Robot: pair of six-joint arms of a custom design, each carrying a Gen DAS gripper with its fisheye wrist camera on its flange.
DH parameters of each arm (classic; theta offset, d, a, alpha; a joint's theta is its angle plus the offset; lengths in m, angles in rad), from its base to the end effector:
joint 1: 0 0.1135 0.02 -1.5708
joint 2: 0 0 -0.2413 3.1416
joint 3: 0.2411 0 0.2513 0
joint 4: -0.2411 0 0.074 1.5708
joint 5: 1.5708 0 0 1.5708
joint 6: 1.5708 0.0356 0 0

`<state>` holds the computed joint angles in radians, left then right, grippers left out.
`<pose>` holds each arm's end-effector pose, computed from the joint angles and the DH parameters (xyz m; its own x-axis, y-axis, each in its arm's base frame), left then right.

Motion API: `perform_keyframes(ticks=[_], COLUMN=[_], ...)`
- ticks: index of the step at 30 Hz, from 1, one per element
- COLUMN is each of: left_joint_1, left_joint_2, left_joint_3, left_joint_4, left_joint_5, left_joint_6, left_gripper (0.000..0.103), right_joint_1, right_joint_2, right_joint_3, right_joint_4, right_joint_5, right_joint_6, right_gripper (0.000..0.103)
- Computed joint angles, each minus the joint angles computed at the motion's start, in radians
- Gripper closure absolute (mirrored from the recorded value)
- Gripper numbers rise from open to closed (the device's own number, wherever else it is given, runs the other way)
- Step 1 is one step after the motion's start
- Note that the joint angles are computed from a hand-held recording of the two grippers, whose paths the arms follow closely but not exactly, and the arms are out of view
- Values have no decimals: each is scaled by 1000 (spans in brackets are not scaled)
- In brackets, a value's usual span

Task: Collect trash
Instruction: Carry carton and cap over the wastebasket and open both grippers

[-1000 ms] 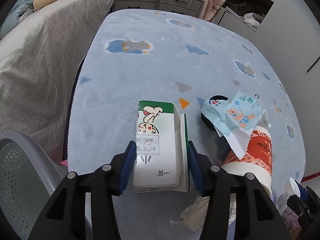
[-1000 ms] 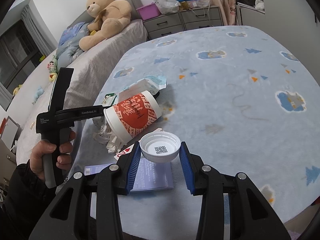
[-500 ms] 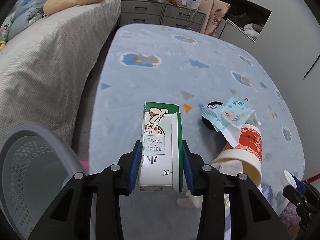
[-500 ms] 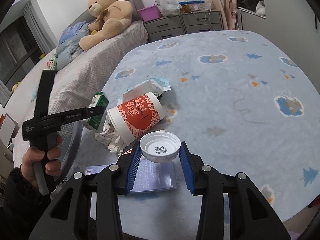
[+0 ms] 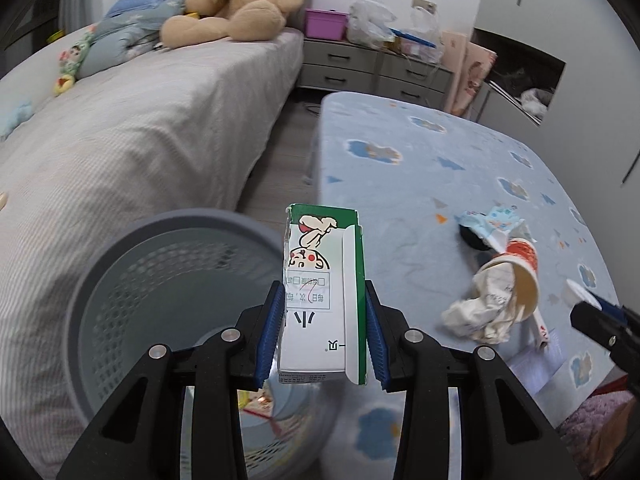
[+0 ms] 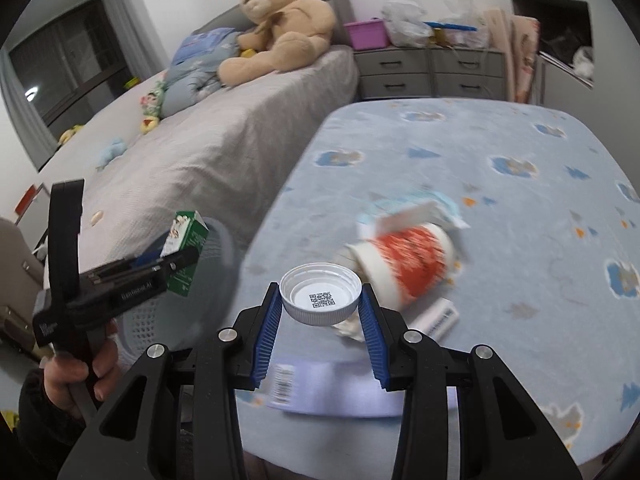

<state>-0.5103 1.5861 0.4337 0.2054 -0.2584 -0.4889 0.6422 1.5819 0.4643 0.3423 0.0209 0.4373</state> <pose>0.2147 -0.1098 0.0682 -0.7859 -0.0804 -0.6131 -0.0307 0.9954 -0.0912 0.2100 0.1562 0.0850 -0.7563 -0.0369 -0.6532 -0.2943 0.9109 0.2892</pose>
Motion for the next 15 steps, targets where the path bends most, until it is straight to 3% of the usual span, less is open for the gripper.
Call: perform_keyframes(ticks=[7, 15], left_joint_1=[89, 188], left_joint_2=[-182, -255], left_joint_3=[-166, -244], left_joint_4=[-17, -23], left_joint_5=[-57, -72], left_joint_6=[-5, 20], left_gripper=[65, 65], right_joint_1=[114, 175], right_joint_2=[169, 340], right_joint_3=[217, 473], right_joint_4=[-44, -153], right_joint_5=[-24, -83], right_joint_6=[-30, -85], right_gripper=[64, 64])
